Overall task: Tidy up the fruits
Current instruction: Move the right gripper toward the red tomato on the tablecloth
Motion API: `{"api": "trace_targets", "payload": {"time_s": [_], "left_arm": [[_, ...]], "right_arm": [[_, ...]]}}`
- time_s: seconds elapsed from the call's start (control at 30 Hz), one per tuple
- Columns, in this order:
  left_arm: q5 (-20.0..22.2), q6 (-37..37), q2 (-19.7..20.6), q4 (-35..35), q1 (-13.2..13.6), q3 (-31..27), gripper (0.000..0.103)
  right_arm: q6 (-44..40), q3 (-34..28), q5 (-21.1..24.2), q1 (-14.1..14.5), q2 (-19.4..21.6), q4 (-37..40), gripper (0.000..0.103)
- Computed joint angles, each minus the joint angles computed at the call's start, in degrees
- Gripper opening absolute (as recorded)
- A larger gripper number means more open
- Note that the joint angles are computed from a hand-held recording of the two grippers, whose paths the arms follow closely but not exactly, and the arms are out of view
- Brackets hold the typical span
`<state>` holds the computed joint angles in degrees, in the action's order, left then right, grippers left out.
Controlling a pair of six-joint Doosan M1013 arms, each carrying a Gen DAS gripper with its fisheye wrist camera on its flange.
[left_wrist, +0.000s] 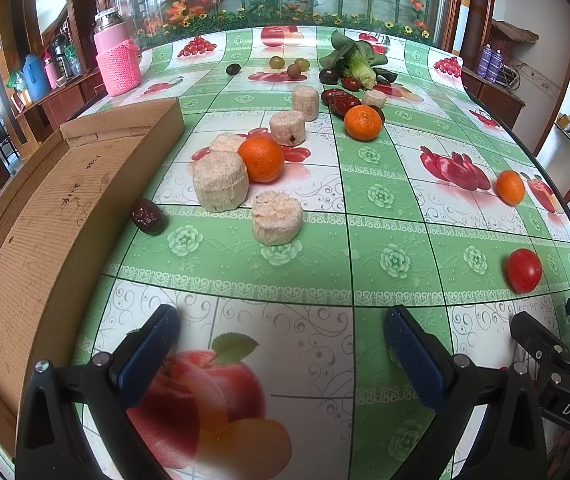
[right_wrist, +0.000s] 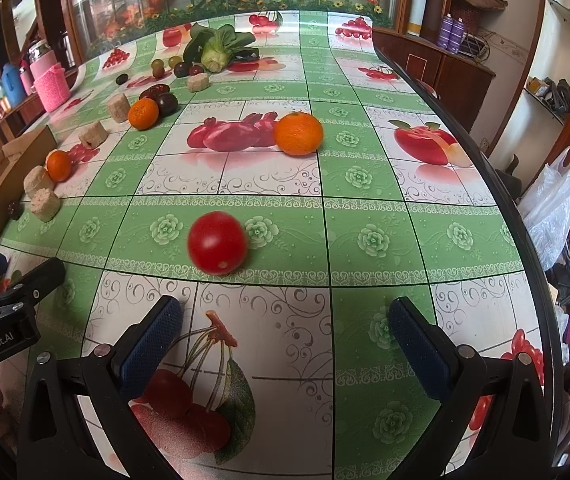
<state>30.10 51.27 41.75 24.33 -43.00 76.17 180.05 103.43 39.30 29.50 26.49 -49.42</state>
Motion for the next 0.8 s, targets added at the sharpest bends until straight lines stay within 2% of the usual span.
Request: {"api": "trace_targets", "payload": {"time_s": [0.07, 0.17, 0.23, 0.3, 0.47, 0.57, 0.8], "left_arm": [[0.0, -0.01, -0.11, -0.34, 0.03, 0.09, 0.103], [-3.11, 2.24, -1.31, -2.31, 0.44, 1.34, 0.103], [-4.62, 1.71, -2.18, 0.38, 0.23, 2.29, 0.103], [-4.79, 2.0, -2.93, 1.76, 0.22, 2.83, 0.103], [-6.4, 6.19, -4.6, -2.77, 1.39, 3.86, 0.103], [-7.39, 6.21, -5.41, -3.21, 1.9, 4.56, 0.103], [-9.02, 7.39, -6.45, -5.27, 2.91, 5.36, 0.103]], "right_arm": [[-1.06, -0.47, 0.24, -0.12, 0.18, 1.15, 0.103], [-1.9, -0.95, 0.41, -0.32, 0.13, 2.35, 0.103], [2.31, -0.5, 1.2, 0.55, -0.6, -1.42, 0.103], [2.22, -1.14, 3.14, 1.26, -0.98, -2.09, 0.103], [0.55, -2.36, 5.15, 2.67, -2.1, -1.2, 0.103], [0.13, -3.31, 7.5, 3.94, -2.23, -1.89, 0.103], [0.2, -4.33, 8.33, 5.17, -2.36, -2.15, 0.103]]}}
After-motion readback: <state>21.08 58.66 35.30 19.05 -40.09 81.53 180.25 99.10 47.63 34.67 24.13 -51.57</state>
